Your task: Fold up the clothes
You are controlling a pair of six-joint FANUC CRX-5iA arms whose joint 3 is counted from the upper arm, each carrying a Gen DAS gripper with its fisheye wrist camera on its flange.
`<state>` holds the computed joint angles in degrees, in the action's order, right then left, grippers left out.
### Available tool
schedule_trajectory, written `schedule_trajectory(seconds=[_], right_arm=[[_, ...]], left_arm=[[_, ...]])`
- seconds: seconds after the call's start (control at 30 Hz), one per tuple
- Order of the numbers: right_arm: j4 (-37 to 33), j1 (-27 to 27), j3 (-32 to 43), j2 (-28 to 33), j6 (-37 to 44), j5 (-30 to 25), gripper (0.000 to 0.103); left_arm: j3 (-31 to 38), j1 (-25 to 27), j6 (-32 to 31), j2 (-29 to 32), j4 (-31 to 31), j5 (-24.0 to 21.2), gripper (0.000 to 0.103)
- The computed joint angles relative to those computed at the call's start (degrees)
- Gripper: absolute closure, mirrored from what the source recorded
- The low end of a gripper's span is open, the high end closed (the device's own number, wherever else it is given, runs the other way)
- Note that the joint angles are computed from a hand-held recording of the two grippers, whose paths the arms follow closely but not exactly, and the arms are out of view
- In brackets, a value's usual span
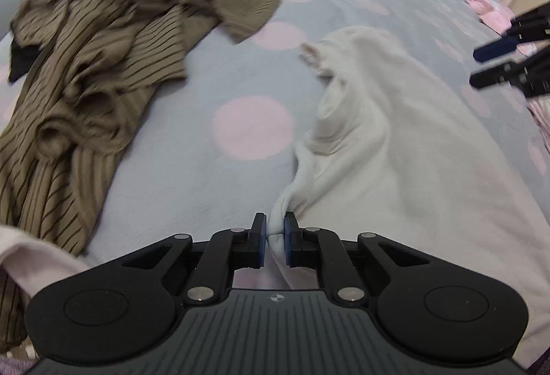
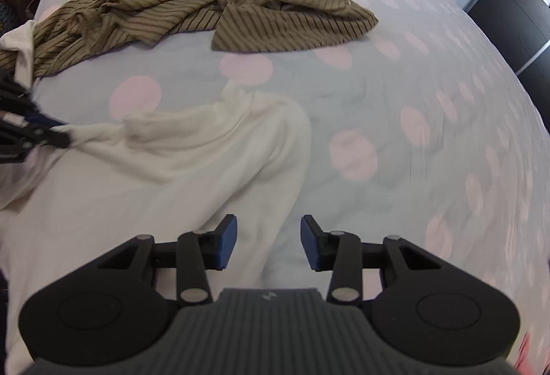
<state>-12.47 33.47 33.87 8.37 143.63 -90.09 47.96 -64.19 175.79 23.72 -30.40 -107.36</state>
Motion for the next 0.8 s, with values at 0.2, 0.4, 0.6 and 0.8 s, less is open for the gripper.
schedule_trajectory(seconds=[0.2, 0.4, 0.6, 0.8], right_arm=[[2.63, 4.28, 11.28, 10.79, 3.78, -1.75, 0.068], [3.42, 7.69, 23.78, 21.55, 12.54, -9.79, 0.067], [4.08, 9.94, 34.8, 30.77, 15.84, -20.1, 0.066], [3.52, 9.76, 31.17, 29.06, 15.18, -20.66, 0.092]], left_arm=[[-7.91, 0.5, 5.37, -4.91, 2.6, 4.91, 0.095], [-12.52, 1.31, 7.24, -7.46, 4.15, 9.12, 0.095], [-14.58, 2.0, 7.87, -8.58, 5.02, 11.13, 0.095], [-15.06, 2.28, 7.59, -8.87, 5.16, 11.62, 0.095]])
